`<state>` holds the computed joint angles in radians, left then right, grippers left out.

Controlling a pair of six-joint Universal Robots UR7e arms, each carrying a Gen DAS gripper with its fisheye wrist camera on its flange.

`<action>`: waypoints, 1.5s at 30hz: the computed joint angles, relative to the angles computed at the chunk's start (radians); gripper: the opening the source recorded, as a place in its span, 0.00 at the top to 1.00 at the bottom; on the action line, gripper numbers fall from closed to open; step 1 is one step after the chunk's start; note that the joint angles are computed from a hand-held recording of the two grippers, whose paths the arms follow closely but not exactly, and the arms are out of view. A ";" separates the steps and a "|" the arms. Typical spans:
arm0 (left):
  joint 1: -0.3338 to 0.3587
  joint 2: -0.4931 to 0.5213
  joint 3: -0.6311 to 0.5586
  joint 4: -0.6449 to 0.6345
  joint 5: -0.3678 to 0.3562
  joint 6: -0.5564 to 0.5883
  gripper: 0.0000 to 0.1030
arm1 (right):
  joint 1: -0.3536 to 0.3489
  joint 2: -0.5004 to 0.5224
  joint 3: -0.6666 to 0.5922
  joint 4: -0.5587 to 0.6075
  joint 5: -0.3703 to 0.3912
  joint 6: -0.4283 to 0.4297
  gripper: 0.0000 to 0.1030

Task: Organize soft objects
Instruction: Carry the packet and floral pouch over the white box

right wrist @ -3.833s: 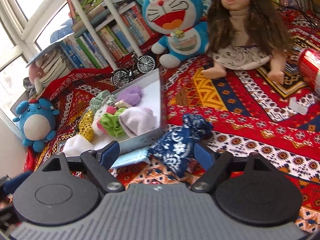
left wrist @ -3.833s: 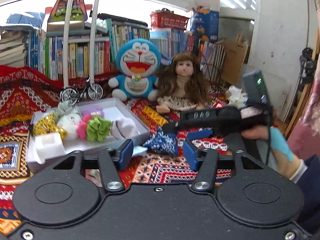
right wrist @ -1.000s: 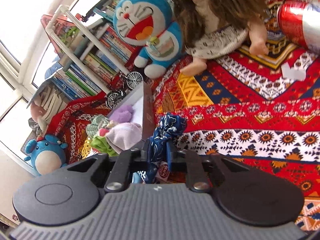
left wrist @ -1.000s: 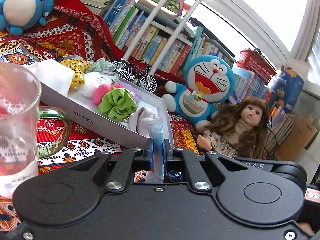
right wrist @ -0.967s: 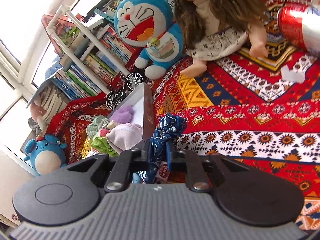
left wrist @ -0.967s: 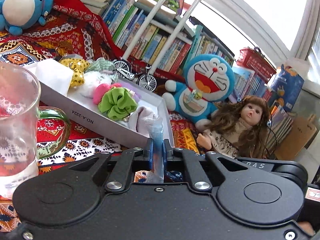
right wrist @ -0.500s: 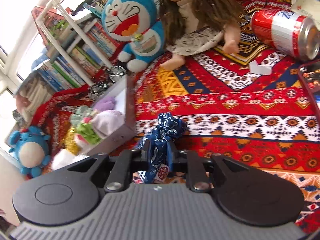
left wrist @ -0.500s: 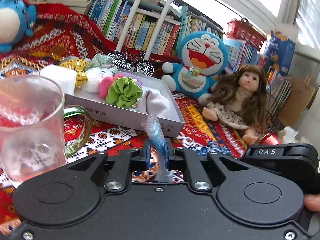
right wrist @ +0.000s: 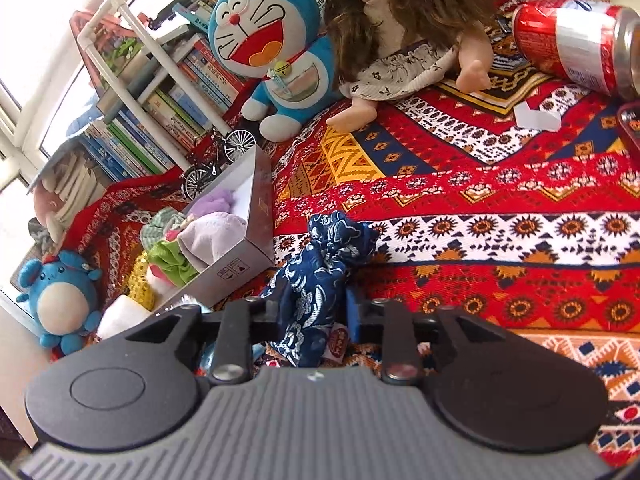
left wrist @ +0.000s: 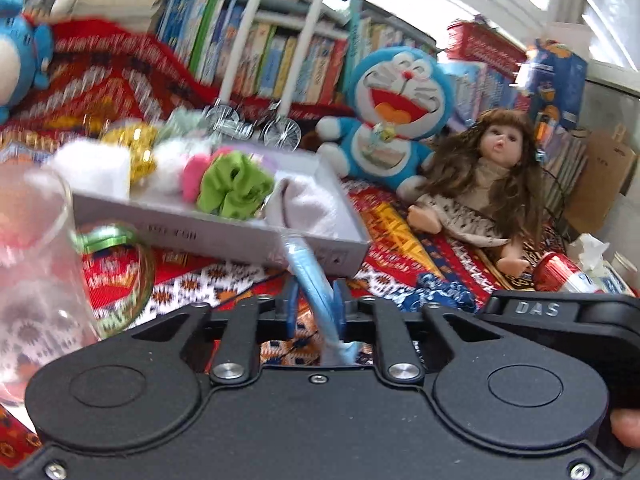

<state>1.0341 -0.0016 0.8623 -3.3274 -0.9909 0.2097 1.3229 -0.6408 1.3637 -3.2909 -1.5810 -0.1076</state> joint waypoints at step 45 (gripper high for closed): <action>0.130 -0.256 -0.174 0.673 -0.201 0.126 0.88 | 0.167 0.161 -0.320 0.254 -0.064 -0.141 0.73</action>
